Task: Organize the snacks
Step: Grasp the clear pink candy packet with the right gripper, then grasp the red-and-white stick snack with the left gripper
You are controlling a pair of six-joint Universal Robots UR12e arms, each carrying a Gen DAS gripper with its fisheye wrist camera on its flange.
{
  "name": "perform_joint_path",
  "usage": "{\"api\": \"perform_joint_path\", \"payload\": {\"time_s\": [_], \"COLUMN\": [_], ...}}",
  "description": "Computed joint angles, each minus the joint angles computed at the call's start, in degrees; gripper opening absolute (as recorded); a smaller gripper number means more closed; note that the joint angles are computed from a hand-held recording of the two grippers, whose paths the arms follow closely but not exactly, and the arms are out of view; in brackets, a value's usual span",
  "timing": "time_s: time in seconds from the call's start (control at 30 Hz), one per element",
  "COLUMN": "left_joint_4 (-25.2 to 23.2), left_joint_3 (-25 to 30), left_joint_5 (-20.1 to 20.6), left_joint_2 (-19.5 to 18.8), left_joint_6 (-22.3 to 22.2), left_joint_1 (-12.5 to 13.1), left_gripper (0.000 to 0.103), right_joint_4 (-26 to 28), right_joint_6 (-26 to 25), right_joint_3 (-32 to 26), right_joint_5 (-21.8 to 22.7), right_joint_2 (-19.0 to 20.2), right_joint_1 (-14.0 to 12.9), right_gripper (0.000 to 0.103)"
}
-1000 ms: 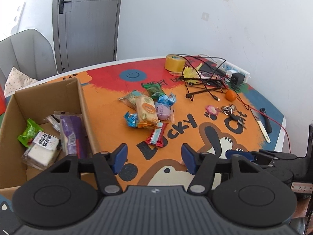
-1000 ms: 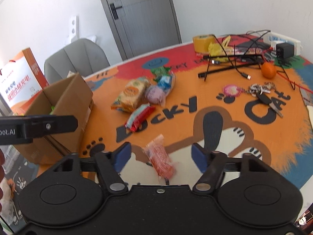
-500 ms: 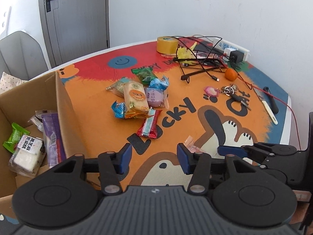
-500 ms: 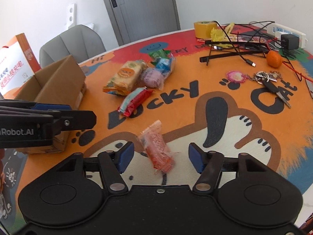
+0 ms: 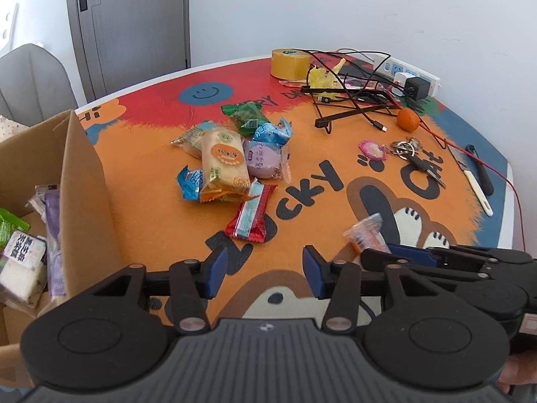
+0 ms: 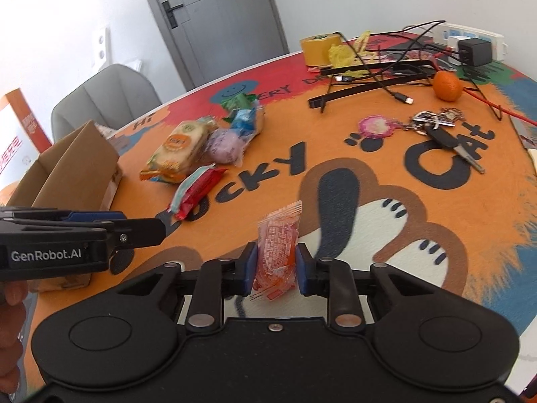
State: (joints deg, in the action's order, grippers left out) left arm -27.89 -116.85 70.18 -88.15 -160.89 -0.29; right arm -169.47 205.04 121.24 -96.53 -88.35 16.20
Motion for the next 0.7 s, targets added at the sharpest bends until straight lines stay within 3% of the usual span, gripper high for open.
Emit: {"api": "perform_joint_path", "payload": {"time_s": [0.57, 0.7], "left_joint_4": [10.0, 13.6], "left_joint_3": [0.8, 0.6], "left_joint_5": [7.3, 9.0], "left_joint_2": [-5.5, -6.8], "left_joint_6": [-5.9, -6.4], "left_joint_1": [-3.5, -4.2], "left_gripper": [0.048, 0.048], "right_joint_4": [-2.2, -2.4], "right_joint_6": [2.7, 2.1], "right_joint_3": [1.6, 1.4], "right_joint_5": [-4.6, -5.9], "right_joint_2": [-0.6, -0.3], "right_joint_1": [-1.3, -0.9], "right_gripper": [0.025, 0.03]}}
